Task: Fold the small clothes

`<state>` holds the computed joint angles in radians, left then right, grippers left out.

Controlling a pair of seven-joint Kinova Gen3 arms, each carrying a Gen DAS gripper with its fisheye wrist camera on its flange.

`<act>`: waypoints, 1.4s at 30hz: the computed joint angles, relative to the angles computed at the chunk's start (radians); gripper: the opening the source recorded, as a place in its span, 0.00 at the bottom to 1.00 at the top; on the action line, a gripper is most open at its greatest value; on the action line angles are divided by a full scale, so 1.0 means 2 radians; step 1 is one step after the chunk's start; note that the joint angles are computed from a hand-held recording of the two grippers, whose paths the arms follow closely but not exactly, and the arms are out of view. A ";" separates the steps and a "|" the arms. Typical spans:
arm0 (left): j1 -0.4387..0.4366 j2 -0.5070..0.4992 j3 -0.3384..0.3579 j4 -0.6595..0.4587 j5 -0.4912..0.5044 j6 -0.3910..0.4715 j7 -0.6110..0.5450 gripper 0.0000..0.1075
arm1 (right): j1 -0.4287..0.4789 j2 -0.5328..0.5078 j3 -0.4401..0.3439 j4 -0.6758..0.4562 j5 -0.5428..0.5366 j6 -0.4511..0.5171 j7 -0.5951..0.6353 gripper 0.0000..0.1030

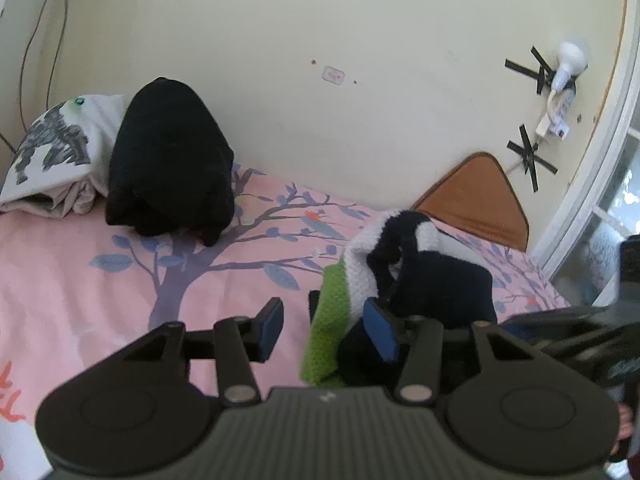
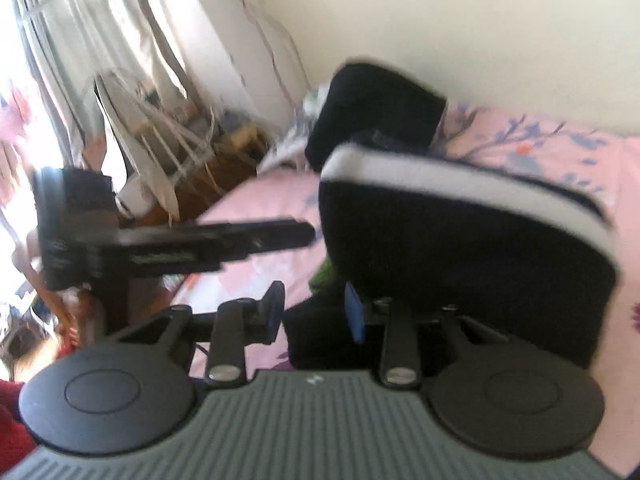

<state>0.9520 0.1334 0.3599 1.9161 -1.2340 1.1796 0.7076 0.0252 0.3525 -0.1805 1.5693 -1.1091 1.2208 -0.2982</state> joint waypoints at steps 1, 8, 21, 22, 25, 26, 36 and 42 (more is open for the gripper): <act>-0.001 0.005 0.000 -0.006 0.001 0.002 -0.007 0.43 | 0.015 -0.005 0.002 0.012 -0.018 0.003 0.011 0.36; 0.016 0.032 -0.010 -0.051 0.006 0.021 -0.053 0.49 | 0.057 -0.029 0.031 0.085 -0.116 -0.019 0.063 0.37; 0.047 0.038 -0.025 -0.085 0.001 0.047 -0.078 0.73 | 0.051 -0.043 0.055 0.133 -0.177 -0.087 0.093 0.46; 0.048 0.037 -0.024 -0.085 -0.006 0.045 -0.079 0.73 | 0.048 -0.043 0.055 0.132 -0.179 -0.094 0.094 0.46; 0.046 0.037 -0.022 -0.089 -0.020 0.041 -0.092 0.73 | 0.046 -0.043 0.055 0.134 -0.189 -0.101 0.102 0.46; 0.046 0.040 -0.023 -0.095 -0.019 0.043 -0.101 0.73 | 0.048 -0.041 0.056 0.134 -0.192 -0.097 0.105 0.46; 0.028 0.038 -0.030 -0.076 0.012 -0.002 -0.108 0.96 | 0.047 -0.042 0.061 0.143 -0.197 -0.094 0.131 0.56; -0.004 0.036 -0.042 -0.061 0.014 -0.062 -0.114 0.95 | 0.049 -0.033 0.057 0.135 -0.187 -0.084 0.116 0.57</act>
<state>0.9446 0.2045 0.2763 1.7935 -1.2063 1.0549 0.4805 0.1225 0.2867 -0.0675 1.8395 -1.4833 1.0520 -0.0662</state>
